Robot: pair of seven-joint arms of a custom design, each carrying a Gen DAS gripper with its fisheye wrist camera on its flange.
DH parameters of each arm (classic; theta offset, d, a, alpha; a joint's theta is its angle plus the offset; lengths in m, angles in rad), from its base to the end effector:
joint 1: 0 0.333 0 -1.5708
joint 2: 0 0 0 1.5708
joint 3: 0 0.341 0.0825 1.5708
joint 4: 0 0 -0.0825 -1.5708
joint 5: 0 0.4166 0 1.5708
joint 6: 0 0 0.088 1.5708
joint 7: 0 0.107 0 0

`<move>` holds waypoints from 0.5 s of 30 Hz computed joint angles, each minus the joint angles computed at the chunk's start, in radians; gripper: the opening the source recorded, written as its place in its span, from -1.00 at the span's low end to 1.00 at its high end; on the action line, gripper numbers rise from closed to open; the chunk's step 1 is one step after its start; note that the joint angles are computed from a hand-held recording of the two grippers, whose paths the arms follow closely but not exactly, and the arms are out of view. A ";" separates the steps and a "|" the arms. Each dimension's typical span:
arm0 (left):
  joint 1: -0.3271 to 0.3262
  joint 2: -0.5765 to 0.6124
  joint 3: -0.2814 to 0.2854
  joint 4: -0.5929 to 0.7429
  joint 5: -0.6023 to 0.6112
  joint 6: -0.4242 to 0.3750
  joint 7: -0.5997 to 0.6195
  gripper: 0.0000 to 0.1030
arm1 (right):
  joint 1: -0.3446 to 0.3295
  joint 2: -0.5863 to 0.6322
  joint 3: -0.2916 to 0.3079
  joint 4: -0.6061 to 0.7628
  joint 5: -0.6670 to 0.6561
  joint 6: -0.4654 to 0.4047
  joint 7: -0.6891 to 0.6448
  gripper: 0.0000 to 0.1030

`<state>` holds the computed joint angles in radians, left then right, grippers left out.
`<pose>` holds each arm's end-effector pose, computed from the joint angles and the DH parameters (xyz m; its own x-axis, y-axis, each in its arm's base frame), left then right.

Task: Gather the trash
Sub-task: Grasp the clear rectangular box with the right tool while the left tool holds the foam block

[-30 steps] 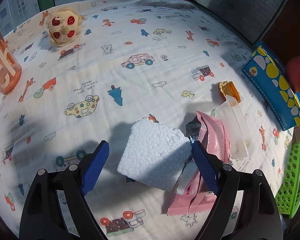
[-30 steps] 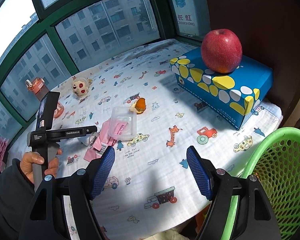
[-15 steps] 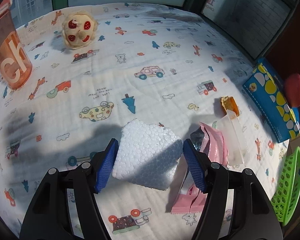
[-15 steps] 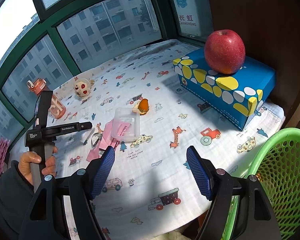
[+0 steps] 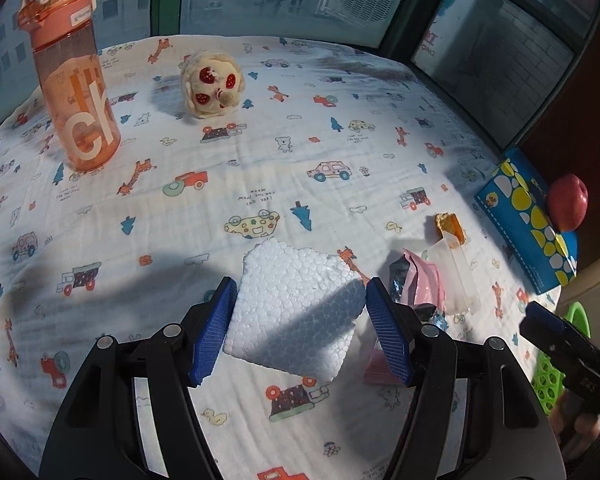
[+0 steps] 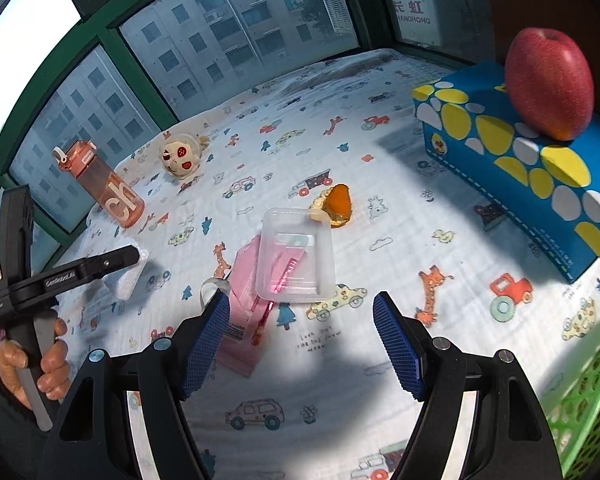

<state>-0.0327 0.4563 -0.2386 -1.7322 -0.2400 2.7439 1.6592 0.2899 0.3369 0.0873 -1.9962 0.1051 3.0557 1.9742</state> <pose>0.7228 -0.1668 0.3903 -0.1769 -0.9517 0.2510 -0.8577 0.0239 -0.5137 0.6418 0.2404 0.3777 -0.0204 -0.9353 -0.3533 -0.7952 0.2294 -0.5613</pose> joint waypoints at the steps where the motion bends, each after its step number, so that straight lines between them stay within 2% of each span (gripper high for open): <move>1: 0.012 -0.008 -0.010 -0.012 -0.014 0.005 0.012 0.27 | -0.026 0.021 0.028 0.023 0.019 -0.007 -0.021 0.39; 2: 0.020 -0.017 -0.015 -0.024 -0.024 0.010 0.021 0.27 | -0.027 0.040 0.027 0.045 0.022 -0.015 -0.023 0.39; 4: 0.030 -0.032 -0.021 -0.045 -0.042 0.020 0.035 0.27 | -0.071 0.075 0.076 0.080 0.057 -0.026 -0.068 0.39; 7: 0.039 -0.048 -0.024 -0.065 -0.062 0.029 0.053 0.27 | -0.102 0.118 0.111 0.124 0.094 -0.035 -0.119 0.39; 15: 0.048 -0.069 -0.034 -0.091 -0.108 0.033 0.100 0.27 | -0.080 0.200 0.081 0.228 0.120 -0.105 -0.140 0.37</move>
<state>0.0155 0.3869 -0.2727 -1.8229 -0.3485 2.7769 1.7592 0.2103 0.5366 0.1683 -1.7682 0.2253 2.9503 1.8346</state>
